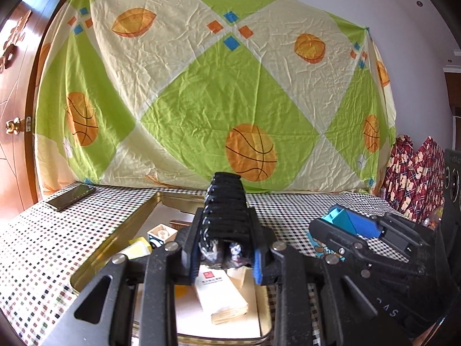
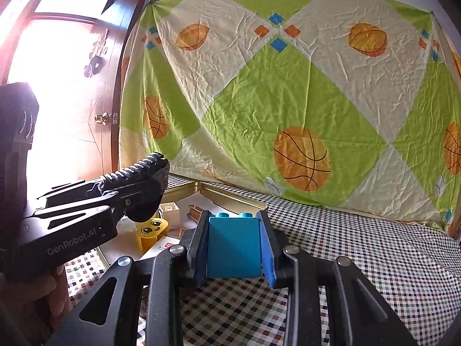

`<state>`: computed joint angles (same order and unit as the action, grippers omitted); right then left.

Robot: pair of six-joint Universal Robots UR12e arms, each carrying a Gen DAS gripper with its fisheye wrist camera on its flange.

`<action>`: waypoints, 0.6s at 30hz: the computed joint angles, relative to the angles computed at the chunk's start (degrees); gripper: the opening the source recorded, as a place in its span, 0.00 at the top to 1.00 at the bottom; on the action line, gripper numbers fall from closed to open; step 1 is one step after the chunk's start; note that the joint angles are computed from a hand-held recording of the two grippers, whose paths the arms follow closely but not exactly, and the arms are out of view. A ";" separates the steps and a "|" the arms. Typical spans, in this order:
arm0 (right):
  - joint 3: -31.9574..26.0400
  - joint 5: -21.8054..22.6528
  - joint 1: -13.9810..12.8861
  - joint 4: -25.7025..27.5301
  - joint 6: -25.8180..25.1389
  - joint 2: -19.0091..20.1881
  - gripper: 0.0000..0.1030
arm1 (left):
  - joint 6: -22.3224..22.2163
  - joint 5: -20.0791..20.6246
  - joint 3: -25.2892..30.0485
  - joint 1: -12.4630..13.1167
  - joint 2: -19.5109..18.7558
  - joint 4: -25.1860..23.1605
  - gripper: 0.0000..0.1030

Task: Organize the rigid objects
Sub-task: 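Carry the black object with the left tool while the right tool carries the blue block to the tray, then release the black object into the tray while the right tool releases the blue block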

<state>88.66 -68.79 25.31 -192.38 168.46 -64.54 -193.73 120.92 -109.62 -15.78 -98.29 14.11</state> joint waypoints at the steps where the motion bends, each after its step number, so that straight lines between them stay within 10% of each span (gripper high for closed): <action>1: -0.16 0.07 0.16 0.10 -0.28 0.04 0.67 | -0.09 -0.08 -0.17 0.13 0.21 -0.10 0.75; 18: -6.89 3.25 2.17 8.57 -1.70 1.78 0.67 | -2.61 -0.43 -2.05 3.42 3.86 -8.21 0.75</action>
